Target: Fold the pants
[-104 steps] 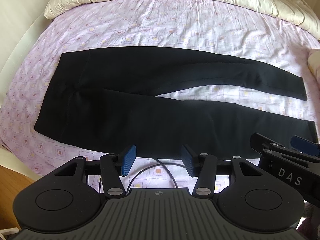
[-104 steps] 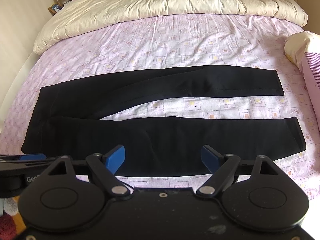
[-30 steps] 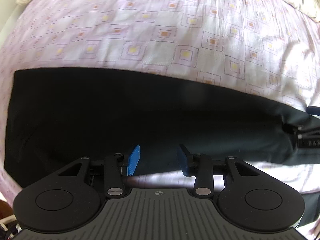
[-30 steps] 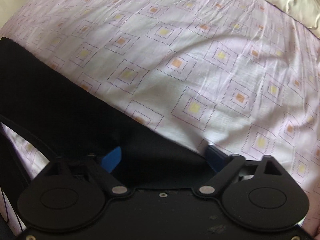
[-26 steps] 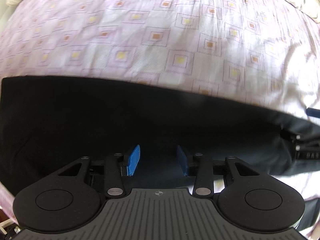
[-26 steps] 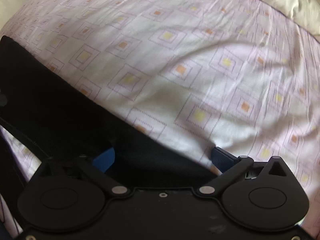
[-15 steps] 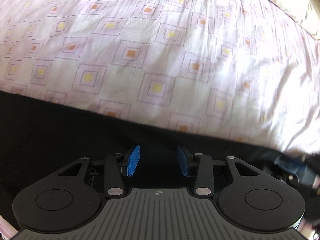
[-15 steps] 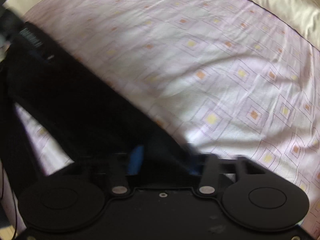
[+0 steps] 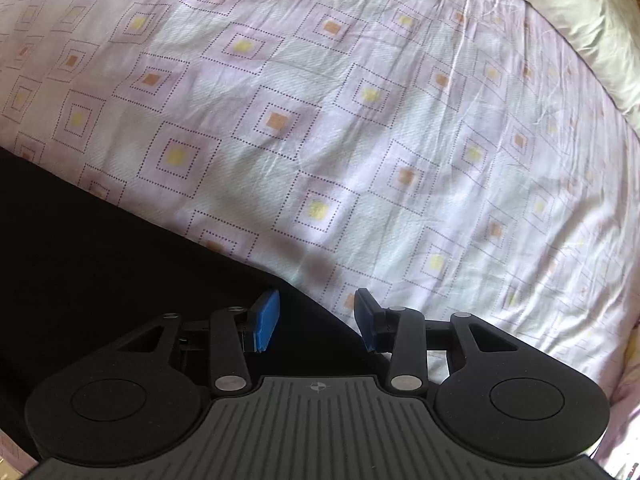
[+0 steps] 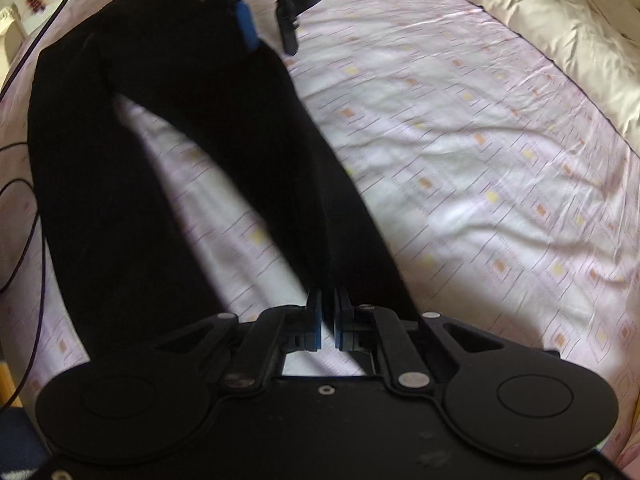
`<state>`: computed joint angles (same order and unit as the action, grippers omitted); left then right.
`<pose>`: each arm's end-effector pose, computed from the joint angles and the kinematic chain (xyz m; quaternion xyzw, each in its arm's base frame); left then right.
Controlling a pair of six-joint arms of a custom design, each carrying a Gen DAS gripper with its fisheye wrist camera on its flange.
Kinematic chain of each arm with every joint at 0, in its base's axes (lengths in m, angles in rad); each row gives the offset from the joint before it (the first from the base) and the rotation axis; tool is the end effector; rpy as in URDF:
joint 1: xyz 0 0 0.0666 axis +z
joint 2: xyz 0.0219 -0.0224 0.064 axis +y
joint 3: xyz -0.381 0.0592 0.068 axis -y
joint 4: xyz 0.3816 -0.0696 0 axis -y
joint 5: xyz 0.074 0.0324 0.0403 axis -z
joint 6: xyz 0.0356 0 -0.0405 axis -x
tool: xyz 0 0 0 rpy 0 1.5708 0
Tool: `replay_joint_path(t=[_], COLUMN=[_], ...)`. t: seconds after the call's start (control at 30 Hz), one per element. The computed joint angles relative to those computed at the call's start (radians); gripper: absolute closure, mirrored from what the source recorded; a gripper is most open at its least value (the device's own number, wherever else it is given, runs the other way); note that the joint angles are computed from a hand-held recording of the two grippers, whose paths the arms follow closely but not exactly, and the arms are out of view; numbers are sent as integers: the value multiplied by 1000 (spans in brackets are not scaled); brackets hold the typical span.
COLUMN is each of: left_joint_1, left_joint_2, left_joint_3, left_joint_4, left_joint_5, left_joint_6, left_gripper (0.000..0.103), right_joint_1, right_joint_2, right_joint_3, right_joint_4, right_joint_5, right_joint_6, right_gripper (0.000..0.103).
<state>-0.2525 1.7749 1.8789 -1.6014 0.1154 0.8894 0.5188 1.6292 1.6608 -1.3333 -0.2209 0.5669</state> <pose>0.5344 -0.1425 0.4204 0.3104 -0.9482 0.0683 0.0003 0.4498 0.2653 0.4142 -0.5215 0.8357 0.1060 0.1359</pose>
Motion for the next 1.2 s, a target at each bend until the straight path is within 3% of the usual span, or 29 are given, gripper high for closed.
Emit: replay_joint_path(t=[0.17, 0.23, 0.27, 0.33, 0.4, 0.43, 0.47, 0.53, 0.63, 0.7, 0.77, 0.83, 0.93, 1.0, 1.03, 1.07, 1.2], left_joint_1=[-17, -33, -42, -45, -47, -52, -63, -97, -146, -186, -191, -208, -242, -265, -271, -274, -273], left_joint_2=[55, 79, 98, 75, 10, -32, -65, -123, -207, -254, -297, -329, -376, -397, -411, -426, -461], left_joint_3=[45, 82, 111, 99, 27, -23, -57, -110, -211, -257, -291, -315, -364, -391, -408, -425, -443], left_joint_4=[-63, -80, -90, -69, -5, 35, 56, 74, 106, 114, 117, 115, 112, 100, 105, 116, 135], left_joint_5=[-27, -57, -80, -78, -66, -68, -77, -108, -154, -185, -197, -179, -158, -154, -142, -130, -128], left_joint_6=[-52, -67, -77, -73, -14, 8, 24, 31, 38, 62, 58, 90, 126, 126, 128, 134, 119], left_gripper=[63, 79, 92, 96, 99, 99, 100, 99, 99, 99, 103, 103, 103, 103, 103, 103, 103], right_joint_1=[-9, -10, -11, -17, -25, -32, -41, -54, -61, -61, -52, -47, -37, -48, -57, -64, -65], right_joint_2=[-30, -51, -61, -84, -107, -115, -125, -139, -125, -90, -27, 48, 126, 120, 111, 95, 7], right_joint_3=[-48, -72, -80, -90, -92, -89, -90, -87, -59, -24, 34, 112, 194, 173, 153, 121, 34], right_joint_4=[-32, -31, -27, -12, 15, 28, 54, 98, 135, 141, 125, 39, -76, -84, -77, -58, 12], right_joint_5=[-4, 10, 15, 18, 38, 45, 52, 81, 153, 195, 246, 301, 354, 304, 248, 193, 161], right_joint_6=[-62, -94, -120, -200, -320, -382, -454, -589, -758, -840, -930, -1005, -1084, -1104, -1117, -1142, -1162], right_gripper=[97, 97, 97, 95, 81, 60, 46, 44, 27, 26, 24, 23, 28, 55, 86, 99, 99])
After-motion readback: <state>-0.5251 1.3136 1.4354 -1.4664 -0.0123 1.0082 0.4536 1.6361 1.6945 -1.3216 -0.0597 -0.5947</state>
